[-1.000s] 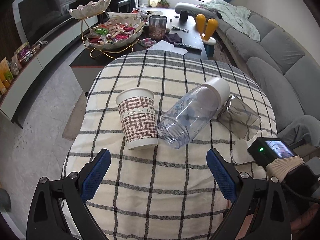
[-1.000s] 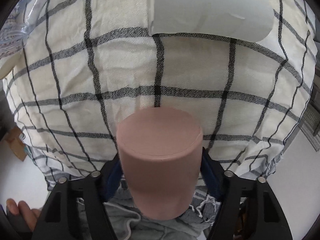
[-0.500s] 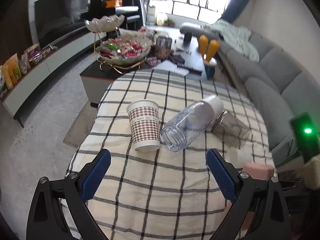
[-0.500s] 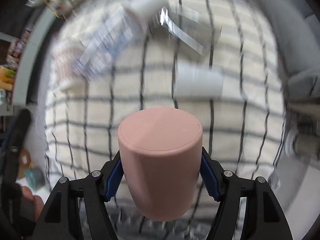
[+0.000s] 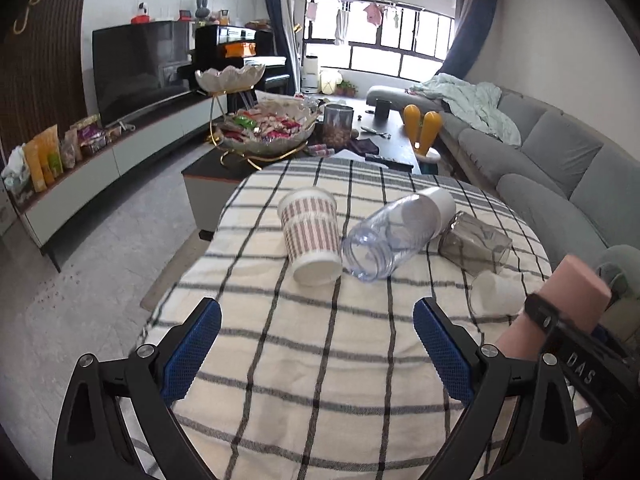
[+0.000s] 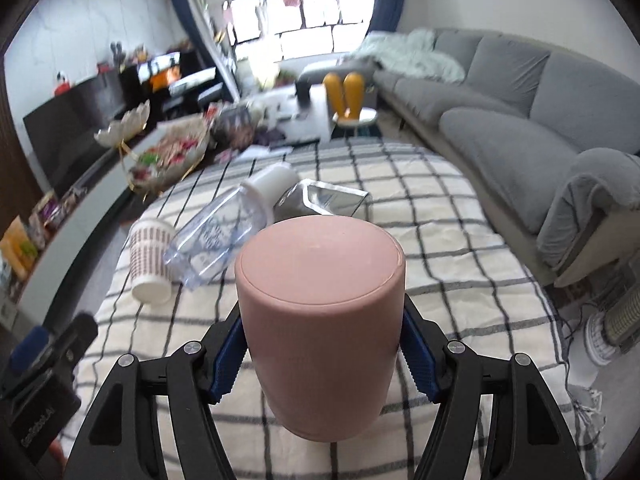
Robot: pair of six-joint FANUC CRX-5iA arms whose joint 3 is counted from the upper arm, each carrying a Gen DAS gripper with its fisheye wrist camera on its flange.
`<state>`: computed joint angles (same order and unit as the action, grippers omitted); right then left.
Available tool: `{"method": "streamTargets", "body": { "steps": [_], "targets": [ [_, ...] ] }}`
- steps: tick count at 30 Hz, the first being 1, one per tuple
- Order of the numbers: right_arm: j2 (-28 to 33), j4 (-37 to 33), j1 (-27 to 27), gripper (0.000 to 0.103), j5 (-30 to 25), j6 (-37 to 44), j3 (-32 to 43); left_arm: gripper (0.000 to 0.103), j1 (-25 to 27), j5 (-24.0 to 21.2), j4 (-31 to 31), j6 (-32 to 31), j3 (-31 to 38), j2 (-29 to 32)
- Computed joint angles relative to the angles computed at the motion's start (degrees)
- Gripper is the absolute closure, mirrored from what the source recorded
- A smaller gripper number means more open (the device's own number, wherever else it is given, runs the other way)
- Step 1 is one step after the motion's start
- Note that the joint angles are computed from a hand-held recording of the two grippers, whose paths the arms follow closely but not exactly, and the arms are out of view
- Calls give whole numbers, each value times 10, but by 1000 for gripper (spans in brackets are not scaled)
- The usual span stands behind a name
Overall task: Flip cup upside down
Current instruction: 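Lift and turn the pink cup with the right tool, set it rim-down, release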
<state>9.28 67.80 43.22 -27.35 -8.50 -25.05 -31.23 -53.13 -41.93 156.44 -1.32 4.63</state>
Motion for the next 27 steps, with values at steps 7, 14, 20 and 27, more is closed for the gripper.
{"method": "streamTargets", "body": {
  "steps": [7, 14, 20, 27],
  "targets": [
    [12, 139, -25, 34, 10, -130, -23, 5, 3, -9, -2, 6, -7, 10],
    [28, 114, -13, 34, -4, -103, -22, 5, 3, -7, 9, -16, -5, 20],
    [25, 95, -5, 33, -6, -82, -28, 5, 0, -11, 14, -35, -2, 23],
    [6, 106, 5, 23, -14, -83, -40, 5, -4, -14, 15, -33, -4, 14]
  ]
}}
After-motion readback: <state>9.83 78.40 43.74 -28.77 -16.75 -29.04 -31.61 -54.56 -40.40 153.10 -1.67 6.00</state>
